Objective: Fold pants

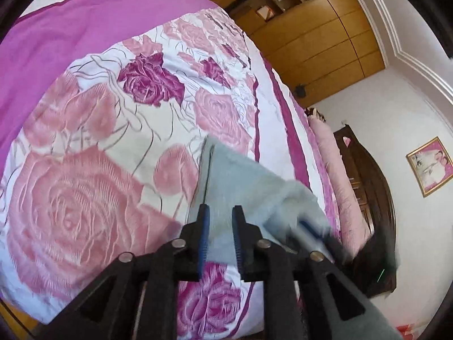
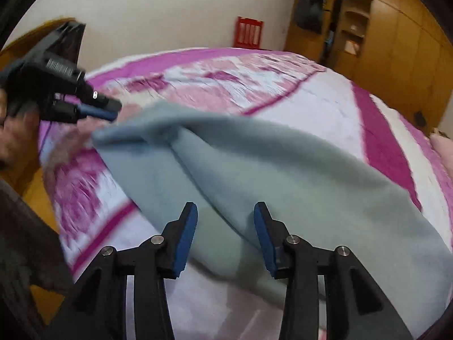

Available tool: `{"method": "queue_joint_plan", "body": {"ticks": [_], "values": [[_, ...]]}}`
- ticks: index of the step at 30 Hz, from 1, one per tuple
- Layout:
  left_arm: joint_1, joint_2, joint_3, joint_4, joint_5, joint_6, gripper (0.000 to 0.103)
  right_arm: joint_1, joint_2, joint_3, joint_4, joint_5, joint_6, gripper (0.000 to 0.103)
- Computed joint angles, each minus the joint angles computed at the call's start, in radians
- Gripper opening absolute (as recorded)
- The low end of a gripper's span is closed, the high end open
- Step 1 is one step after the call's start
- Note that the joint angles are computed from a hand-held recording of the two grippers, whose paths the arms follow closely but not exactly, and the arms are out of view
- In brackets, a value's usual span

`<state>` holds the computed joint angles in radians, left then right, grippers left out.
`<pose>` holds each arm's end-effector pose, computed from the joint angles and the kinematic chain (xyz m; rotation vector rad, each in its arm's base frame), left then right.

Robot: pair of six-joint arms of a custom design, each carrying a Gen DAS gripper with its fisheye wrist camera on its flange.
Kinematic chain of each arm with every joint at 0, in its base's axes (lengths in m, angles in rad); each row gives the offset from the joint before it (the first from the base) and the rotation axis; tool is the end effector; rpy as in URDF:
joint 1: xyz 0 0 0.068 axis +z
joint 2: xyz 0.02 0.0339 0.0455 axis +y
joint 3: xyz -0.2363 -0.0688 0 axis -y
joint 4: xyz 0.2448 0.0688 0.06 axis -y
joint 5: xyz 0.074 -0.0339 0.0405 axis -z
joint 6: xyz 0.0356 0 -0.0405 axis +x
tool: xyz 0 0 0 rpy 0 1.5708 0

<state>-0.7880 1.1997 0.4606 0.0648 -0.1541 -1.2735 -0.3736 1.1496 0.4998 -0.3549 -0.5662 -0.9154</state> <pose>0.1738 -0.1670 0.1450 -0.6654 2.3151 -0.8973 0.2029 -0.0590 0.1410 -0.8237 2.2199 0.1364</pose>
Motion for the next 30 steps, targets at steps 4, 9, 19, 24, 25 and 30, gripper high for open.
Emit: {"method": "queue_joint_plan", "body": {"ticks": [4, 9, 19, 24, 25, 30], "values": [[0.088, 0.131, 0.050, 0.065, 0.107, -0.008, 0.016, -0.027, 0.002, -0.043, 0.122, 0.008, 0.003, 0.035], [0.124, 0.293, 0.160, 0.099, 0.156, 0.008, 0.007, -0.034, 0.045, -0.023, 0.111, -0.011, -0.045, 0.004], [0.101, 0.287, 0.255, -0.031, -0.017, 0.057, 0.003, -0.278, 0.125, 0.137, -0.248, -0.185, -0.231, 0.006], [0.136, 0.326, 0.248, -0.032, 0.036, 0.029, 0.003, -0.393, 0.386, 0.322, -0.485, -0.205, -0.304, 0.031], [0.134, 0.341, 0.264, -0.049, 0.037, 0.034, 0.003, -0.425, 0.442, 0.373, -0.551, -0.211, -0.326, 0.032], [0.140, 0.325, 0.241, -0.048, 0.080, -0.016, 0.005, -0.605, 0.752, 0.689, -0.762, -0.242, -0.266, 0.033]]}}
